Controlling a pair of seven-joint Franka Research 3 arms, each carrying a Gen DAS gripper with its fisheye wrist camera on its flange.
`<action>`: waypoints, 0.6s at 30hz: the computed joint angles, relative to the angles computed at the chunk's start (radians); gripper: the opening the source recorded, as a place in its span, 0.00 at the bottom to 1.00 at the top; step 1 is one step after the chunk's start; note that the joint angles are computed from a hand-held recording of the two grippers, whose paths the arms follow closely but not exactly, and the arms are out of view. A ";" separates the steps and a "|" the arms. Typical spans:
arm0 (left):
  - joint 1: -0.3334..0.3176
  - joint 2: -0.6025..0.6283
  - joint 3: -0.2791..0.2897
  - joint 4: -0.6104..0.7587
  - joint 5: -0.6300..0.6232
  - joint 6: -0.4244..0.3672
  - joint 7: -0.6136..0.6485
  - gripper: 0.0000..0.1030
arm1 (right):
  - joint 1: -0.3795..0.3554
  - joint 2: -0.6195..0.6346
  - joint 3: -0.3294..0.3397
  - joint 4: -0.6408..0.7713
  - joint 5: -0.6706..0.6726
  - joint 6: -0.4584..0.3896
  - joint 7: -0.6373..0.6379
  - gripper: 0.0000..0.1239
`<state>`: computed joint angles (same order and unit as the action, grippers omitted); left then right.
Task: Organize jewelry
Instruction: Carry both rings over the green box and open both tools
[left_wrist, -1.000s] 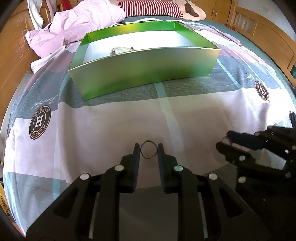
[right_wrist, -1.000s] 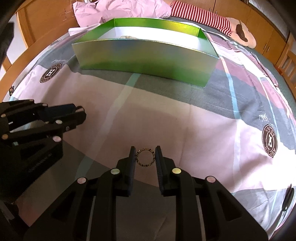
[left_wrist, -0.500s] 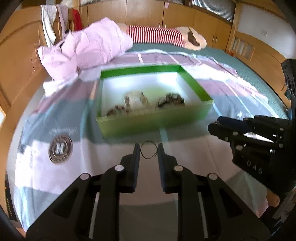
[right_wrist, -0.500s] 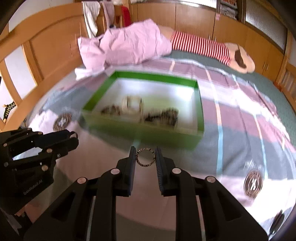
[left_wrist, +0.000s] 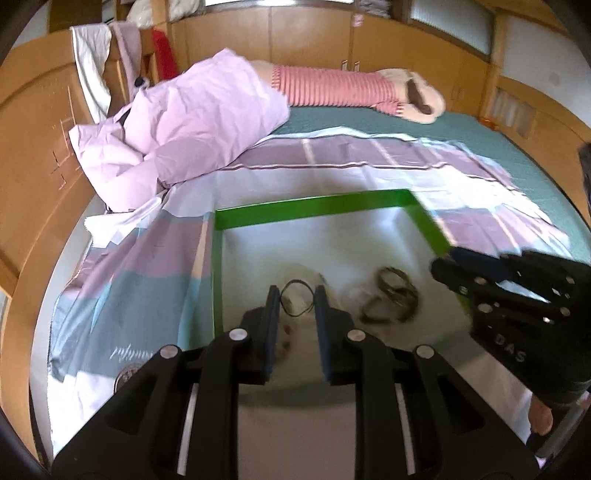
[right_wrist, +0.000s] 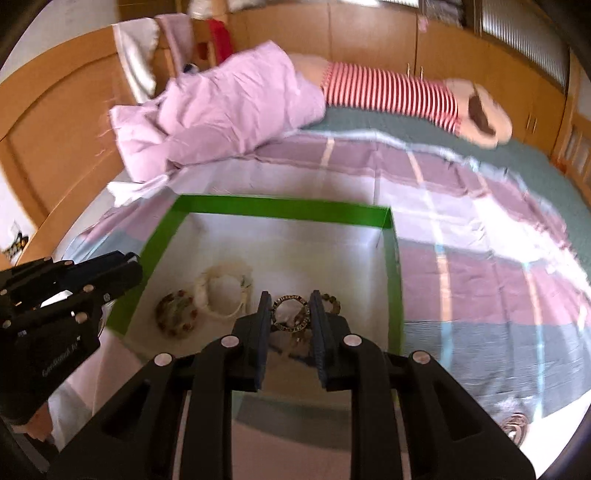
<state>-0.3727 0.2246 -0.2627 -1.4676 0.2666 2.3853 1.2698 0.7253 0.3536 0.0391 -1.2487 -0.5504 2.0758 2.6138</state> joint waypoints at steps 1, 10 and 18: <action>-0.002 0.032 0.003 0.034 0.004 -0.016 -0.004 0.19 | -0.010 0.015 -0.002 0.007 0.016 -0.002 -0.001 0.17; -0.019 0.130 0.029 0.115 0.026 -0.072 -0.040 0.42 | 0.000 0.048 -0.028 0.016 0.027 -0.023 0.009 0.49; -0.002 0.027 0.021 0.008 0.033 -0.014 -0.075 0.78 | 0.032 0.004 -0.015 0.017 -0.047 -0.077 0.078 0.75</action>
